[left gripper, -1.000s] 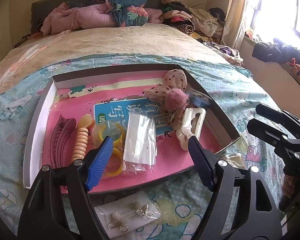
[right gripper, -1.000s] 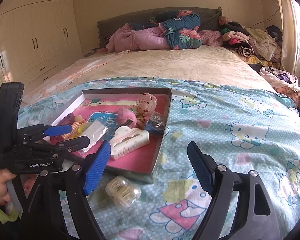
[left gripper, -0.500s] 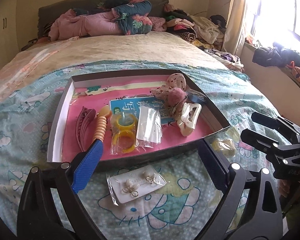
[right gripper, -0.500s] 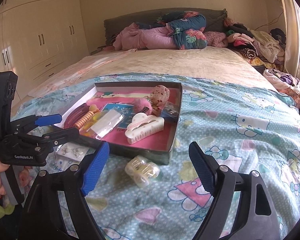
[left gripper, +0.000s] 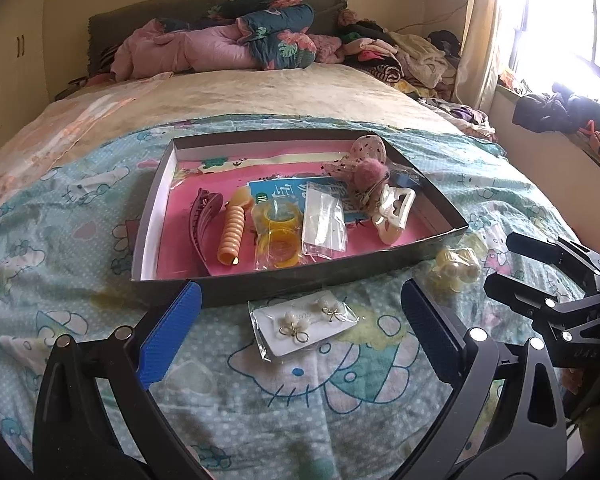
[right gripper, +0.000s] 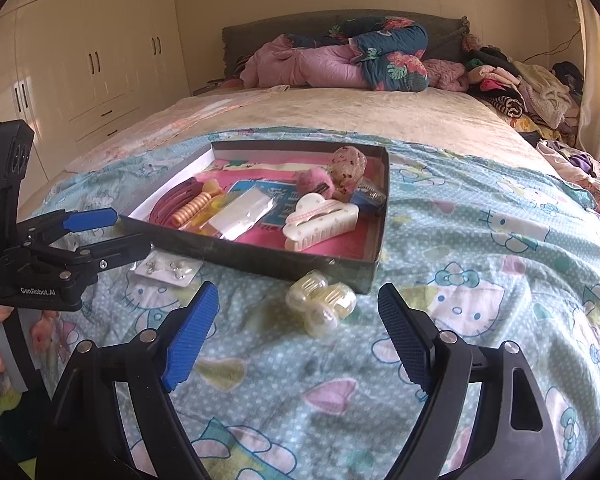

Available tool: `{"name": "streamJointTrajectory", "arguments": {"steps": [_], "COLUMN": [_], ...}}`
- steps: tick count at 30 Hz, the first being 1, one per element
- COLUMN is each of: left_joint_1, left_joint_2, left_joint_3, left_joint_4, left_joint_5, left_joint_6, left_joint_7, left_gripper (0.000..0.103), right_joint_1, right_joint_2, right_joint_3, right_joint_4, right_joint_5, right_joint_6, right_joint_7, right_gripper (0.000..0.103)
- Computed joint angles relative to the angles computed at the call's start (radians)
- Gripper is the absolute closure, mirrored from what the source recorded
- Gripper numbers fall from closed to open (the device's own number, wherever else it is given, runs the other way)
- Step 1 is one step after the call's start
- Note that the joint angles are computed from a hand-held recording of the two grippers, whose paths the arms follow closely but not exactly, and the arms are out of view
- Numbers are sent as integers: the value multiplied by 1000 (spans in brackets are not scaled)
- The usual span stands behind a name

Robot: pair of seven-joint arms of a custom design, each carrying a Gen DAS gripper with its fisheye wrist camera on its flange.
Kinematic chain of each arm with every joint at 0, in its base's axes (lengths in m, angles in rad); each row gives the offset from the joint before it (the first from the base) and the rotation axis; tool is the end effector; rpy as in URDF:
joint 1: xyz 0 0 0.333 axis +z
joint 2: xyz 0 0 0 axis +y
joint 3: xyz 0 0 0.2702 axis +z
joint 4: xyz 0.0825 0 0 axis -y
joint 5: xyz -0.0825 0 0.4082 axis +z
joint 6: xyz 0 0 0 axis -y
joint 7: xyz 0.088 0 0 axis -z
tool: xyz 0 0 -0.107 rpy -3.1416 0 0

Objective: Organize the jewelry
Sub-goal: 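Grasp the white earring card with the left tool while the right grasps the pearl hair clips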

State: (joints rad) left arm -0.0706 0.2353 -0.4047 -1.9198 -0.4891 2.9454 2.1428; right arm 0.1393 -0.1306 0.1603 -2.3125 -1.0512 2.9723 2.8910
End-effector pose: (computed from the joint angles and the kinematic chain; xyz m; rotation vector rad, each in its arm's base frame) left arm 0.6083 -0.2629 0.4100 -1.2660 2.2774 -1.0893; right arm 0.5044 0.2190 0.4018 -1.6369 1.6968 -0.7006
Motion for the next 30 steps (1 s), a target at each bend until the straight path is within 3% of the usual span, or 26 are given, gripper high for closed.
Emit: {"name": "streamJointTrajectory", "arguments": {"steps": [13, 24, 30], "left_joint_1": [-3, -23, -50], "left_joint_2": [-5, 63, 102], "left_joint_3": [46, 56, 62], "left_joint_4": [-21, 50, 91], "left_joint_5": [2, 68, 165], "left_joint_6": [-84, -152, -152], "left_joint_7": [-64, -139, -212], "left_gripper": [12, 12, 12], "right_joint_1": [45, 83, 106], "right_joint_2": [58, 145, 179], "right_joint_3": [-16, -95, -134], "right_joint_4": [20, 84, 86], "right_joint_5": [56, 95, 267], "right_joint_6": [-3, -3, 41], "right_joint_7": [-68, -105, -236], "right_gripper": [23, 24, 48]}}
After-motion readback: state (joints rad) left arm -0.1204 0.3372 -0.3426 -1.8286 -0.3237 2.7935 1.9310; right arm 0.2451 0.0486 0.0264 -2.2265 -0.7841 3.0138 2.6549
